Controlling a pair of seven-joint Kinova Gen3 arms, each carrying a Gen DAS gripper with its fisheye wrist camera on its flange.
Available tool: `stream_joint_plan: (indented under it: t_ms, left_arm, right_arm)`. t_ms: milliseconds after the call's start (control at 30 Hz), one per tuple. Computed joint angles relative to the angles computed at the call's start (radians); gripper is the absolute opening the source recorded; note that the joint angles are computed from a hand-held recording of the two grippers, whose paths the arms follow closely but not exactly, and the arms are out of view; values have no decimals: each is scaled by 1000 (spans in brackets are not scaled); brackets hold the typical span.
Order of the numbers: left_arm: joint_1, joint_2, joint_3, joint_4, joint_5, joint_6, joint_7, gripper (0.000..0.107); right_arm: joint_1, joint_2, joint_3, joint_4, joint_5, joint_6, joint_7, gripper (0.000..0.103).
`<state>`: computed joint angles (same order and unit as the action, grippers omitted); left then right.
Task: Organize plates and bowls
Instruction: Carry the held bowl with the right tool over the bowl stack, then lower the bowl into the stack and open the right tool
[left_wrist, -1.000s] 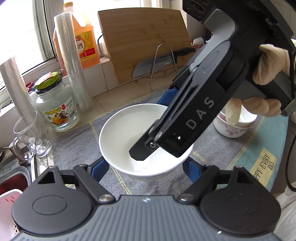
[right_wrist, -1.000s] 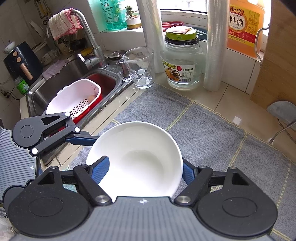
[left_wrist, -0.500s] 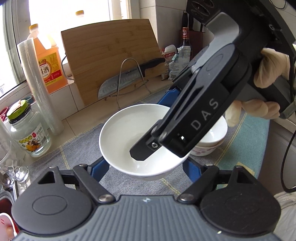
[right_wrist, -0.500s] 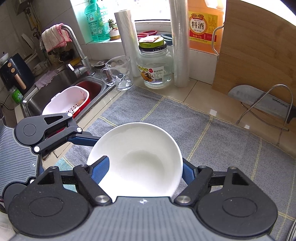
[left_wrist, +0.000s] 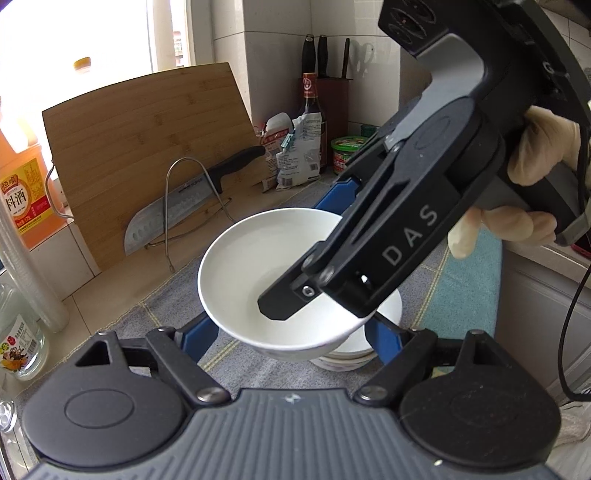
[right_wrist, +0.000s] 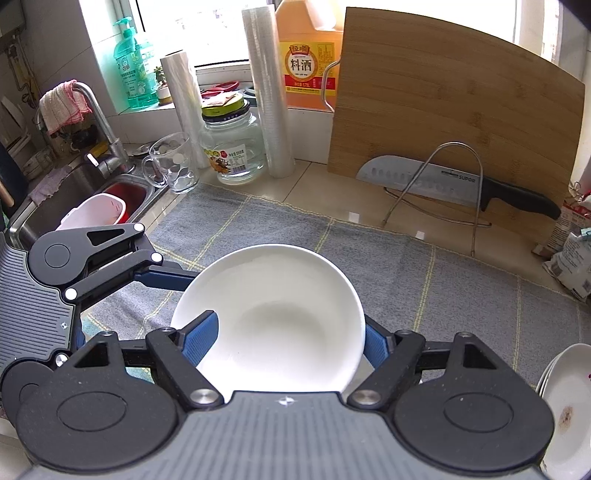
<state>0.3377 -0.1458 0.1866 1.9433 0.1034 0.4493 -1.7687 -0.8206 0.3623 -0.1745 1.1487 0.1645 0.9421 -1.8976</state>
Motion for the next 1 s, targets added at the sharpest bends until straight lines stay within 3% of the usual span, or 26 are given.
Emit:
stream_joint_plan:
  t_ms: [333,1000]
  left_arm:
    - [30,82,-18,-36,134,4,-110,86]
    - [23,164,19,-98,74,49,-67,86]
  right_arm:
    - [21,-47,12,95,34,-23,-92,85]
    - [85,-52,-5,187,-7,-71,-106,85]
